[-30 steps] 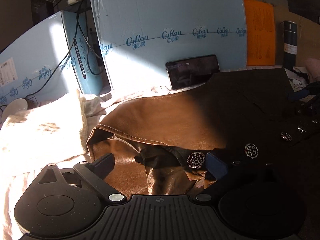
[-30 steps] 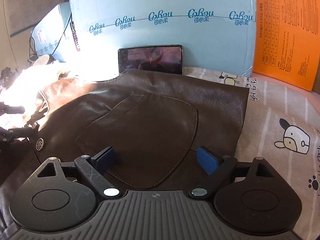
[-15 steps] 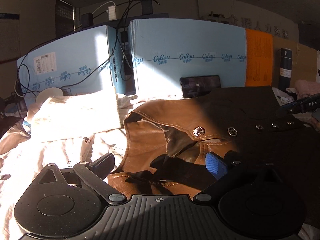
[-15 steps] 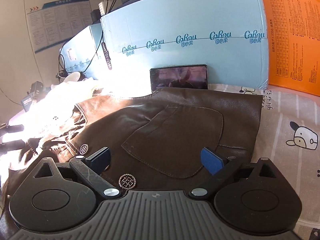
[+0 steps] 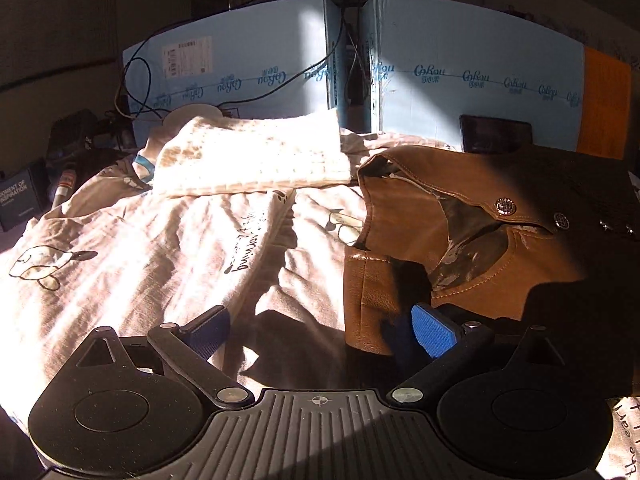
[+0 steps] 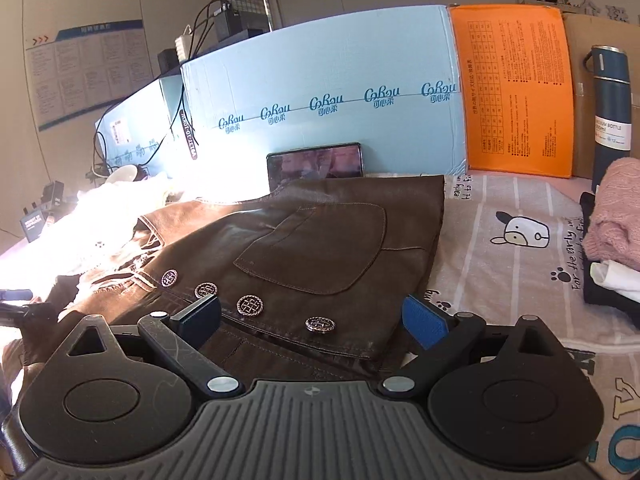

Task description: Fold clothes

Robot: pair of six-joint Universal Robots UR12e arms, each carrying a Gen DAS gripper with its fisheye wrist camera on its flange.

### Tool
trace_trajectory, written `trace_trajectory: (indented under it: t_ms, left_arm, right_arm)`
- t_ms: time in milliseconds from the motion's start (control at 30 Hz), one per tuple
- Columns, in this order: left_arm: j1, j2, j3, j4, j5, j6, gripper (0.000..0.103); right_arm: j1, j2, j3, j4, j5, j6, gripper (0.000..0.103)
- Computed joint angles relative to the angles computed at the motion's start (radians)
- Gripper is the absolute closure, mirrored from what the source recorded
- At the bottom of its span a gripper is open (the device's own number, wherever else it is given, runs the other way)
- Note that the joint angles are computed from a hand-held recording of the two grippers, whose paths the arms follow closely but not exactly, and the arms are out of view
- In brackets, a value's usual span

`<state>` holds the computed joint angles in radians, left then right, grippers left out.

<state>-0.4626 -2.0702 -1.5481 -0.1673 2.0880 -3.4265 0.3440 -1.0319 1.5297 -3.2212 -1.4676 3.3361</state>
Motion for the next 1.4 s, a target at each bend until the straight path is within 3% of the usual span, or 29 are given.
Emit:
trace_trajectory:
  t_ms: [167, 233, 333, 433, 467, 500, 567, 667, 767, 833, 933, 1133, 1267, 1333, 1400]
  left_arm:
    - [-0.005, 0.009, -0.022, 0.03, 0.092, -0.061, 0.004]
    - [-0.003, 0.014, -0.022, -0.012, 0.089, -0.06, 0.004]
    - [-0.013, 0.001, -0.004, -0.053, 0.144, -0.026, 0.004]
    - [-0.031, -0.018, 0.016, 0.018, 0.209, 0.02, 0.004]
    - [-0.031, -0.019, 0.015, 0.06, 0.192, 0.05, 0.004]
    - [-0.029, -0.017, 0.007, 0.124, 0.134, 0.098, 0.004]
    - [-0.017, -0.009, -0.02, 0.256, -0.071, 0.2, 0.004]
    - [-0.001, -0.007, -0.039, 0.376, -0.385, 0.304, 0.004]
    - [0.015, -0.009, -0.025, 0.328, -0.699, 0.435, 0.002]
    - [0.025, -0.004, -0.008, 0.2, -0.869, 0.593, 0.0]
    - [0.013, 0.002, 0.002, 0.09, -0.896, 0.782, 0.0]
    - [-0.029, 0.007, 0.013, -0.008, -0.712, 0.943, 0.0]
    - [-0.03, -0.009, 0.039, -0.041, -0.738, 0.991, 0.0]
    - [-0.027, -0.02, 0.049, -0.007, -0.755, 0.976, 0.0]
    - [-0.018, -0.039, 0.062, 0.061, -0.797, 0.912, 0.0]
  right_arm:
    - [0.008, -0.058, 0.117, -0.112, -0.058, 0.04, 0.004]
    - [0.01, -0.072, 0.147, -0.14, -0.072, 0.061, 0.004]
    - [0.015, -0.082, 0.174, -0.175, -0.086, 0.084, 0.004]
    - [0.017, -0.09, 0.19, -0.195, -0.071, 0.077, 0.004]
    - [0.018, -0.092, 0.195, -0.203, -0.055, 0.065, 0.004]
    - [0.015, -0.094, 0.201, -0.215, -0.026, 0.051, 0.004]
    - [0.01, -0.097, 0.213, -0.239, 0.041, 0.022, 0.003]
    - [0.005, -0.097, 0.219, -0.251, 0.132, -0.022, 0.002]
    - [0.005, -0.092, 0.209, -0.237, 0.176, -0.045, 0.002]
    - [0.002, -0.085, 0.199, -0.231, 0.213, -0.036, 0.002]
    - [-0.009, -0.073, 0.188, -0.24, 0.295, -0.011, 0.002]
    - [-0.022, -0.05, 0.157, -0.221, 0.397, 0.015, 0.002]
    - [-0.034, -0.041, 0.148, -0.223, 0.444, 0.04, 0.002]
    - [-0.04, -0.04, 0.148, -0.228, 0.465, 0.053, 0.002]
    - [-0.044, -0.042, 0.15, -0.228, 0.477, 0.048, 0.002]
